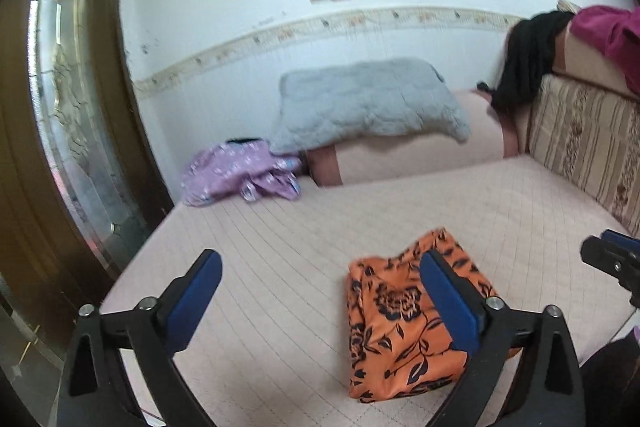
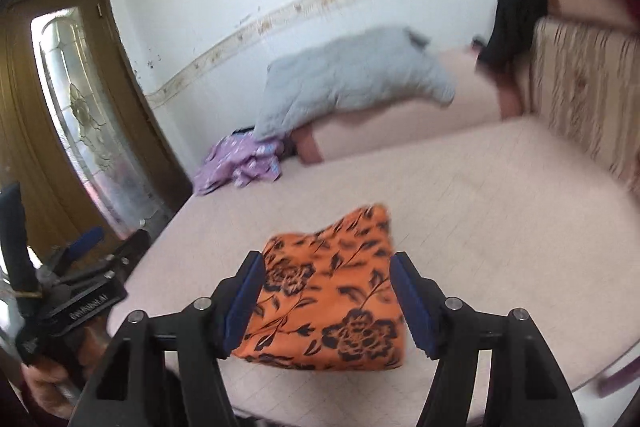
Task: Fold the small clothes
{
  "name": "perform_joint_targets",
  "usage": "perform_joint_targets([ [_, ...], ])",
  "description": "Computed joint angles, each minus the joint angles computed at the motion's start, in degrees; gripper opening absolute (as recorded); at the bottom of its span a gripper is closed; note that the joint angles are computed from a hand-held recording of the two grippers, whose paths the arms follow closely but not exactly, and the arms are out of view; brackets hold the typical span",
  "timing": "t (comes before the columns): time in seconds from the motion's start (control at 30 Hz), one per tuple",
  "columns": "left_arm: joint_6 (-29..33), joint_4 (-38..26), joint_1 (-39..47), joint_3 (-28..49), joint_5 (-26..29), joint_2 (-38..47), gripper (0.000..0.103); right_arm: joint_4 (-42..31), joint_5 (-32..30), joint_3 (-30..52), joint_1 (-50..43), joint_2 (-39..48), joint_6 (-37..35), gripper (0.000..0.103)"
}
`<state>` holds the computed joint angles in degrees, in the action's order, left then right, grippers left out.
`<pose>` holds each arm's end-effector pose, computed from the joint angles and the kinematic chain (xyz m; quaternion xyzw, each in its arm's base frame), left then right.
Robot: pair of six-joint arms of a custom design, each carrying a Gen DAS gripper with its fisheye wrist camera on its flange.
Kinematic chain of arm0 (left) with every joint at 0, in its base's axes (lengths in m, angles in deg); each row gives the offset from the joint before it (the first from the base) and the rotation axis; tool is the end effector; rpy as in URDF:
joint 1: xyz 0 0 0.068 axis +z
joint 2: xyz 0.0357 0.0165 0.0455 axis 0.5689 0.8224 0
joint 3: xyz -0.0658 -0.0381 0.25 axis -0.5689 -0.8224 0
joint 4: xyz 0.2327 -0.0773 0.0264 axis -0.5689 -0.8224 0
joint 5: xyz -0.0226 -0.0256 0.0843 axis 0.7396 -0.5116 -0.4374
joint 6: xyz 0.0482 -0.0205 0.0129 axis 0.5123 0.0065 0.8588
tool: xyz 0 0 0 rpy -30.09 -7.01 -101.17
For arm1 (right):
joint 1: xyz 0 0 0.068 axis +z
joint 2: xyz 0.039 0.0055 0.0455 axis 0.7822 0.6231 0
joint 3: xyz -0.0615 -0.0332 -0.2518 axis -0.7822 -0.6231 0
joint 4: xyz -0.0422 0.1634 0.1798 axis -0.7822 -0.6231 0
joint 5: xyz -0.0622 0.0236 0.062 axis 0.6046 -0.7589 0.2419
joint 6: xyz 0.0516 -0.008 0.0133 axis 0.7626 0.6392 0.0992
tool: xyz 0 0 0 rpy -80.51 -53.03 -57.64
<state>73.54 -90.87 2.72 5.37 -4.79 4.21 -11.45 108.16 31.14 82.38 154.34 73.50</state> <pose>0.2933 -0.1671 0.3500 0.1390 0.8254 0.0173 0.5469 0.2207 0.1153 0.3220 0.1270 0.8466 0.1080 0.5055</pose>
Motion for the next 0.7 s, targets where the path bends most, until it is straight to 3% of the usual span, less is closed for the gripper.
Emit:
perform_joint_targets([
  [0.2, 0.4, -2.8, -1.0, 3.0, -1.5, -3.5, 0.103, -9.0, 8.9, 7.2, 5.9, -1.5, -1.0, 0.069],
  [0.5, 1.8, -4.7, -2.6, 5.7, -4.4, -5.2, 0.103, -12.8, 13.4, 12.1, 8.6, -0.7, -1.8, 0.069],
  [0.7, 1.3, -6.0, -2.4, 6.9, -3.6, -6.0, 0.103, -15.0, 16.4, 14.5, 12.1, -0.2, -1.0, 0.069],
])
